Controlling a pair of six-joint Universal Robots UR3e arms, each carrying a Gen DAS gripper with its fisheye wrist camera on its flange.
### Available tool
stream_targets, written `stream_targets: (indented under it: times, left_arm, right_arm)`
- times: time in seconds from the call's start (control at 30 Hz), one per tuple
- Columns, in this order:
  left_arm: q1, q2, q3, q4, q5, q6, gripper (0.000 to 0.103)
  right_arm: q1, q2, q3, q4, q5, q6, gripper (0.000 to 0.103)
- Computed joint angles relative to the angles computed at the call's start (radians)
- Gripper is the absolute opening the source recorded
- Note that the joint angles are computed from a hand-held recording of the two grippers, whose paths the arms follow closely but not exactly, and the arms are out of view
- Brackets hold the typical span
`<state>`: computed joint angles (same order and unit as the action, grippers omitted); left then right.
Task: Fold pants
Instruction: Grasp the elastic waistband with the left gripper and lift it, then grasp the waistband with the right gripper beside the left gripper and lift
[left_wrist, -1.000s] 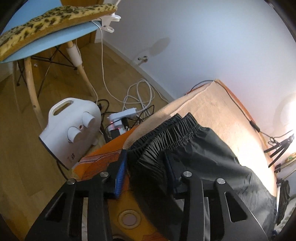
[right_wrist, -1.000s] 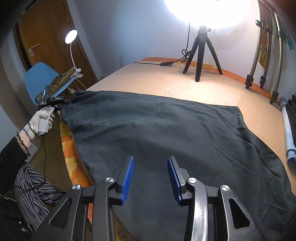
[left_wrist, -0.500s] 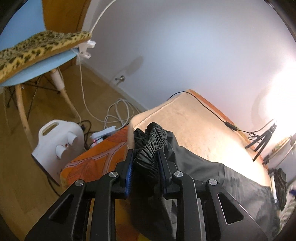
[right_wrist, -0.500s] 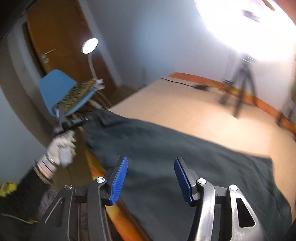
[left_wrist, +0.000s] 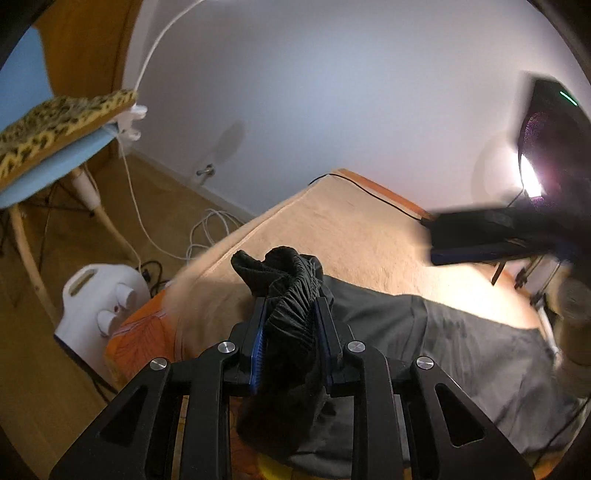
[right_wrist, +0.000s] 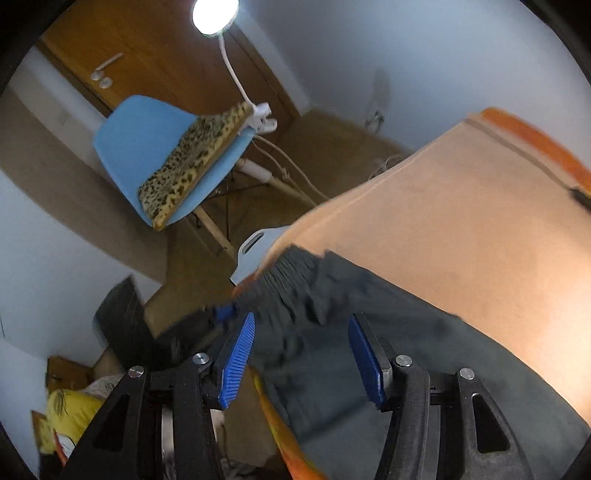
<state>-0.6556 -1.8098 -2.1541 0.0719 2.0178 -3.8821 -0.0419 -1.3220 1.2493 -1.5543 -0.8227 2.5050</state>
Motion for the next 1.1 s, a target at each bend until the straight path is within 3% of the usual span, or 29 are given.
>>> stream_targets:
  times: [0.17,0.27,0.53,0.8,0.93,1.1]
  left_arm:
    - [-0.01,-0.003,-0.011,0.018,0.0,0.035,0.022]
    - [-0.013,-0.013,-0.022,0.038,0.0,0.041,0.022]
    - [-0.042,-0.061,0.019,0.034,0.009,0.054,0.022]
    - [-0.063,-0.088,0.07,0.003,0.018,0.065,0.022]
    - [-0.076,-0.1,0.105,-0.023,0.017,0.066,0.022]
    - [-0.113,-0.088,0.143,-0.033,0.054,0.075,0.022]
  right_arm:
    - [0.144,0.216,-0.148,-0.076,-0.033,0.19,0.056]
    - [0.191,0.307,-0.225,-0.071,-0.041,0.243,0.056]
    - [0.267,0.429,-0.407,-0.014,-0.132,0.276,0.056]
    - [0.351,0.486,-0.534,0.044,-0.318,0.238,0.056]
    - [0.36,0.47,-0.495,0.012,-0.368,0.247,0.027]
    - [0.258,0.404,-0.424,0.032,-0.238,0.262,0.018]
